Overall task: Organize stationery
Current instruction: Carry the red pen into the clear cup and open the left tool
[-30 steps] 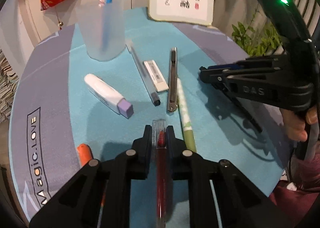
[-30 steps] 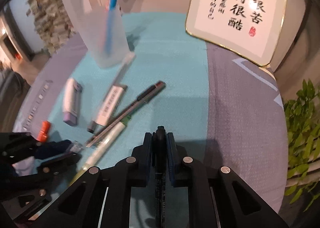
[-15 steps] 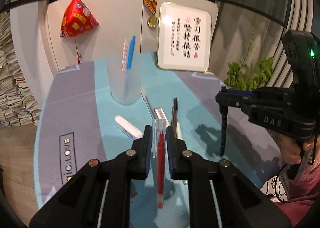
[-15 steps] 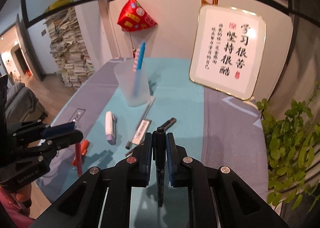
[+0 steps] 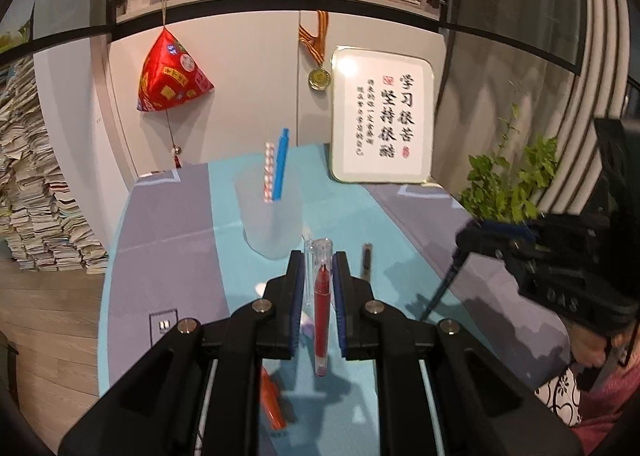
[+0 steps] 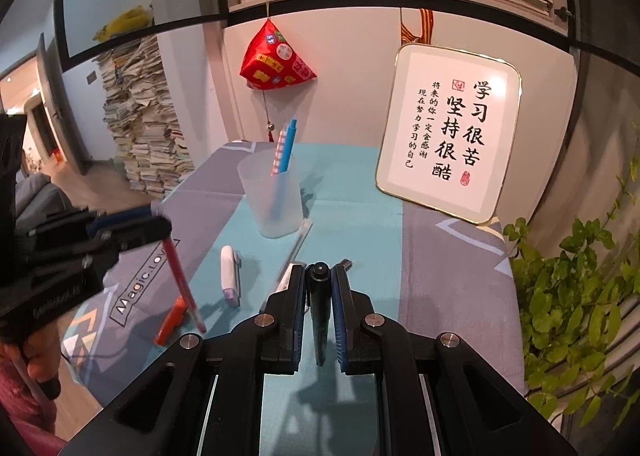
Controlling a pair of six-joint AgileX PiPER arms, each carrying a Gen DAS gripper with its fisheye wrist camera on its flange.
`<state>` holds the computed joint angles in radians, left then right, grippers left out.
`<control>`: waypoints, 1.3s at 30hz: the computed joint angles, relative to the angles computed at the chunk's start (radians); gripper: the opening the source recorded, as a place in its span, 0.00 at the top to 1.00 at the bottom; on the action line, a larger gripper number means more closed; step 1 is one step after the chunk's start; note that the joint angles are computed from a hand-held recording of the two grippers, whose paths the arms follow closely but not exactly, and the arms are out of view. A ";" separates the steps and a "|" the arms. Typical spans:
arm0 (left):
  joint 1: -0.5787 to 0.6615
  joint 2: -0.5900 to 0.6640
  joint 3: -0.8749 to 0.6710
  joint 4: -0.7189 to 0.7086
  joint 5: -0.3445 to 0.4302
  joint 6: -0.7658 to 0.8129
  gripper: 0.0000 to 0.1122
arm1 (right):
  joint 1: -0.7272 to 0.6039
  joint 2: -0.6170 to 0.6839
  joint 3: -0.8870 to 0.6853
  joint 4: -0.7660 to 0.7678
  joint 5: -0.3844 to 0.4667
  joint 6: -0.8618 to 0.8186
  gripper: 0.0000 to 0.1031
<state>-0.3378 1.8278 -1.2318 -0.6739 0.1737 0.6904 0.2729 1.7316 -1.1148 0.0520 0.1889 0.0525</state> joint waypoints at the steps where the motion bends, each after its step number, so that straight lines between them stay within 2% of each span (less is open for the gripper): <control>1: 0.000 0.004 -0.012 0.038 0.002 -0.039 0.89 | -0.003 0.000 0.000 0.011 0.000 -0.011 0.87; 13: 0.003 0.048 -0.180 0.260 0.027 -0.251 0.89 | -0.015 0.004 -0.010 0.027 -0.003 -0.021 0.87; 19: 0.022 0.108 -0.357 0.348 0.089 -0.363 0.89 | -0.019 0.007 -0.019 0.019 0.006 -0.010 0.87; 27: 0.040 0.262 -0.667 0.541 0.198 -0.591 0.89 | -0.017 0.009 -0.026 -0.060 0.016 0.083 0.87; 30: 0.055 0.329 -0.762 0.523 0.243 -0.597 0.89 | -0.017 0.009 -0.026 -0.097 0.019 0.124 0.87; 39: 0.063 0.458 -0.876 0.579 0.320 -0.653 0.89 | -0.017 0.021 -0.055 -0.120 0.036 0.148 0.87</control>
<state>-0.2750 2.2858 -2.1077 -0.0952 0.4941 0.0379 0.2563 1.7524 -1.1702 -0.0681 0.2247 0.2007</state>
